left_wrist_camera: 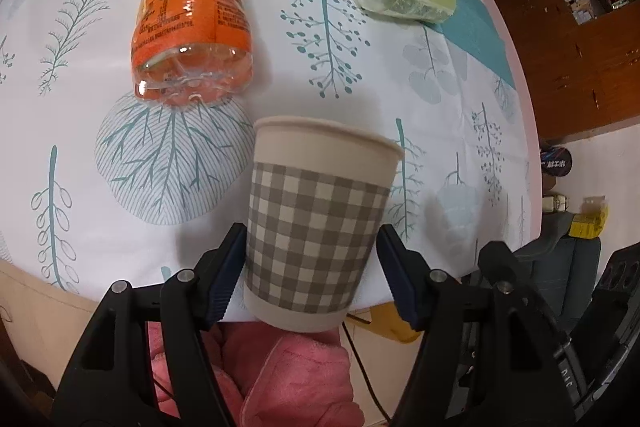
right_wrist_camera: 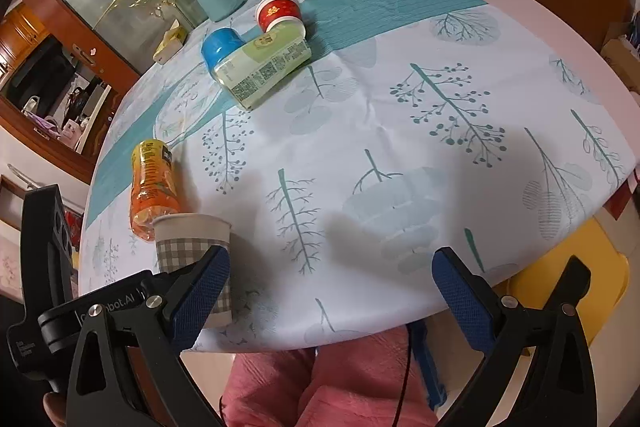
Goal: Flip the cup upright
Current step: 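Lift the checkered cup with the right gripper and rotate it rim-up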
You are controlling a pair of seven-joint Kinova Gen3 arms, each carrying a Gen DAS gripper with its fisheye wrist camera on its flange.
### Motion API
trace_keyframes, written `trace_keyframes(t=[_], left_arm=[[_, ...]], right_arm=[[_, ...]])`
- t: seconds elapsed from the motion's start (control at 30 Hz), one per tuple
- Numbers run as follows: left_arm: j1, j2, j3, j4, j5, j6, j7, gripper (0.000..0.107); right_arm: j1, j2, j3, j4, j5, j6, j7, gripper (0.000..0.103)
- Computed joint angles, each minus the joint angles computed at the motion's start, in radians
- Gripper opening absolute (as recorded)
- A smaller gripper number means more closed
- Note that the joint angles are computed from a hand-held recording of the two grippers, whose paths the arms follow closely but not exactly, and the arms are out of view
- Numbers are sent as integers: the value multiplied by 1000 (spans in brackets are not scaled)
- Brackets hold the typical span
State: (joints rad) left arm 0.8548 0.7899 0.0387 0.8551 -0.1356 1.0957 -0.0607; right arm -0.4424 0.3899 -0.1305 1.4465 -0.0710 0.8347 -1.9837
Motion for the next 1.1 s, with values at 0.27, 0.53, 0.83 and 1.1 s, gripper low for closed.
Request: trace_keyframes(t=[0.27,0.53,0.83,1.1], left_arm=[[38,-29,-19,-20,-44,42,-16,66],[91,-133,-52,115,-155,5,79,67],[143,-199,-58,194,-311,80,201,67],[118,-271,-25,306,-368,46,270,67]], right_arm=[[18,-6,-9,10,-23,-17,20,103],[-15,15,-13,-32,-12,-1,3,103],[-13,99,-52,-127,-99,22,50,103],[-51,214,-46,-280,-113,123,52,101]])
